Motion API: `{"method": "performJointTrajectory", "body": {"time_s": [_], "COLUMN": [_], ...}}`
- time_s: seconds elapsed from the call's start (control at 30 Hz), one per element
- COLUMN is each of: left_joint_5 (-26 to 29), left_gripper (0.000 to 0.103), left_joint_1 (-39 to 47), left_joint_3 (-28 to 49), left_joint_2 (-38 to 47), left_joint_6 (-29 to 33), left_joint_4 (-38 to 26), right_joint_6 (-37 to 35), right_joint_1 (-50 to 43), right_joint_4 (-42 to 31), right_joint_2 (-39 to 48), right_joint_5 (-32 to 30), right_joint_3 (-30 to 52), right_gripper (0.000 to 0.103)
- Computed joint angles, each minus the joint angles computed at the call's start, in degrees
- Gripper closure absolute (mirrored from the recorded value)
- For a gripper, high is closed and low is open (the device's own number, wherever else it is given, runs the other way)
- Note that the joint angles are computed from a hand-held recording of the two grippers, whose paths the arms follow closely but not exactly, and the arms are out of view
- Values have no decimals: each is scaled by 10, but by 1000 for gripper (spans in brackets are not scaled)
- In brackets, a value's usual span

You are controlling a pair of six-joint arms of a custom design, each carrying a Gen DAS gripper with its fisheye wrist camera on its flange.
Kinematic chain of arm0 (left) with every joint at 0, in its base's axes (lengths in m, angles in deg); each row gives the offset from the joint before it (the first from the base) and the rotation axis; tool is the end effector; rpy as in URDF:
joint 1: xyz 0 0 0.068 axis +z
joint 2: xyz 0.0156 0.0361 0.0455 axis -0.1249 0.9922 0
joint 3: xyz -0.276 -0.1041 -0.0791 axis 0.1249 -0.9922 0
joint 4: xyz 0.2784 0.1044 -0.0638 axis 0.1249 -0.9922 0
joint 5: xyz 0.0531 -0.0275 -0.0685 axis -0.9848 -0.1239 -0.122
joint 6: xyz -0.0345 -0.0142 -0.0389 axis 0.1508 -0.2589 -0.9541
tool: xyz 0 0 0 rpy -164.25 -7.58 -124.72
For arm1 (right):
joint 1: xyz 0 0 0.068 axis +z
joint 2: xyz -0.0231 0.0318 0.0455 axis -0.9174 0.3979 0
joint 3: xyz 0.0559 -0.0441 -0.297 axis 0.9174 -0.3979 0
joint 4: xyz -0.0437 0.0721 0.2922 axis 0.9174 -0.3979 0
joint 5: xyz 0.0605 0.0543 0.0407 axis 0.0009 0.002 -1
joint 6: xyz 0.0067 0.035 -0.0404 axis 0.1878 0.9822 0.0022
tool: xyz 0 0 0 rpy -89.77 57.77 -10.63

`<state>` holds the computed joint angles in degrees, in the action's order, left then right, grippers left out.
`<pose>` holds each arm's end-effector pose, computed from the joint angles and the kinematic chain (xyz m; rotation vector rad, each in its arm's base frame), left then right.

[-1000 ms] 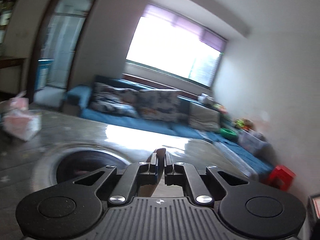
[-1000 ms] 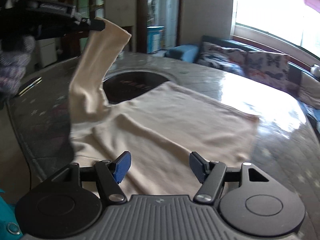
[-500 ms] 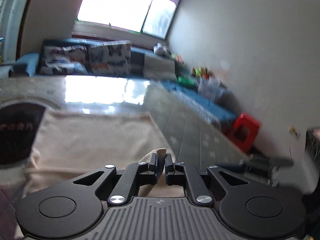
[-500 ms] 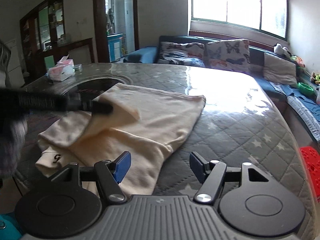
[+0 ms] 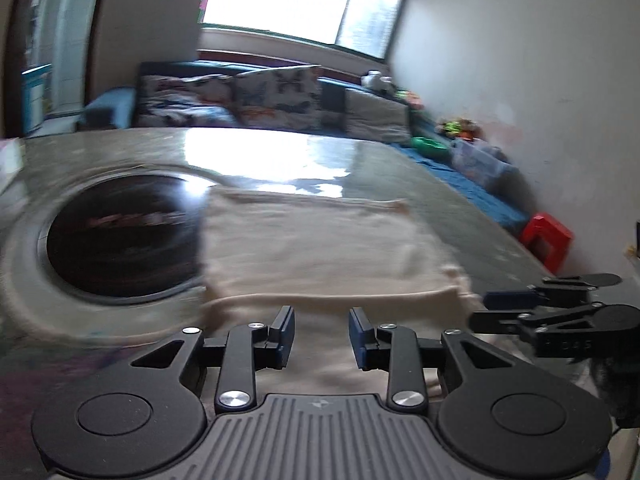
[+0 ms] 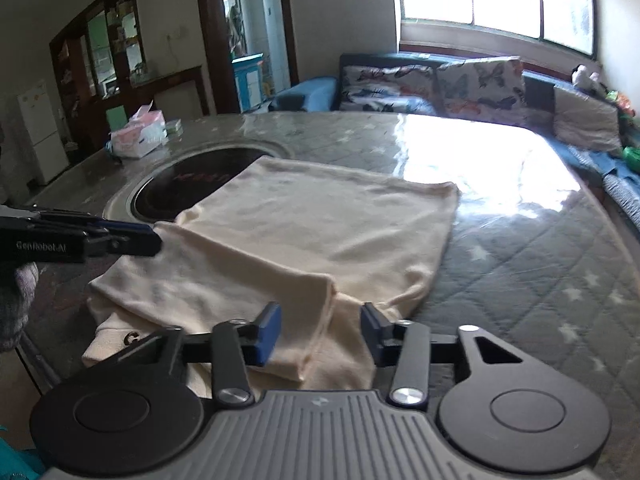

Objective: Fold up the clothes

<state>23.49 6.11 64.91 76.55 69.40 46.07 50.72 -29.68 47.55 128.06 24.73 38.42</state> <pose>0.2134 0.0271 0.1772 0.4165 2.1999 -0.5294 0.1411 0.0964 0.1914 -0.2589 2.2824 0.2598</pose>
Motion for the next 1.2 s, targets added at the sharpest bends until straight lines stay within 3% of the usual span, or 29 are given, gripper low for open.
{"method": "performJointTrajectory", "body": {"time_s": [0.17,0.23,0.4,0.53,0.77,1.03,1.2], "left_joint_5": [0,-9,-18,-33,-3,-64,-51], "left_gripper": [73,73,73,72,73,69,70], "left_joint_1": [38,34,42,55,55,3,14], "left_joint_3": [7,8,13,18,24,24,21], "left_joint_2": [45,57,84,107,84,131,101], "left_joint_6": [29,26,27,39,15,3,33], "left_joint_4": [16,27,45,53,47,111,94], "right_joint_6": [8,13,30,41,57,63,46], "right_joint_1": [-2,3,17,49,28,29,36], "right_joint_4": [33,37,23,-10,-4,-12,-31], "right_joint_2": [56,70,61,28,62,54,45], "right_joint_5": [-15,-11,6,31,22,25,54], "right_joint_3": [7,10,15,30,29,26,30], "right_gripper": [75,88,96,96,96,96,86]}}
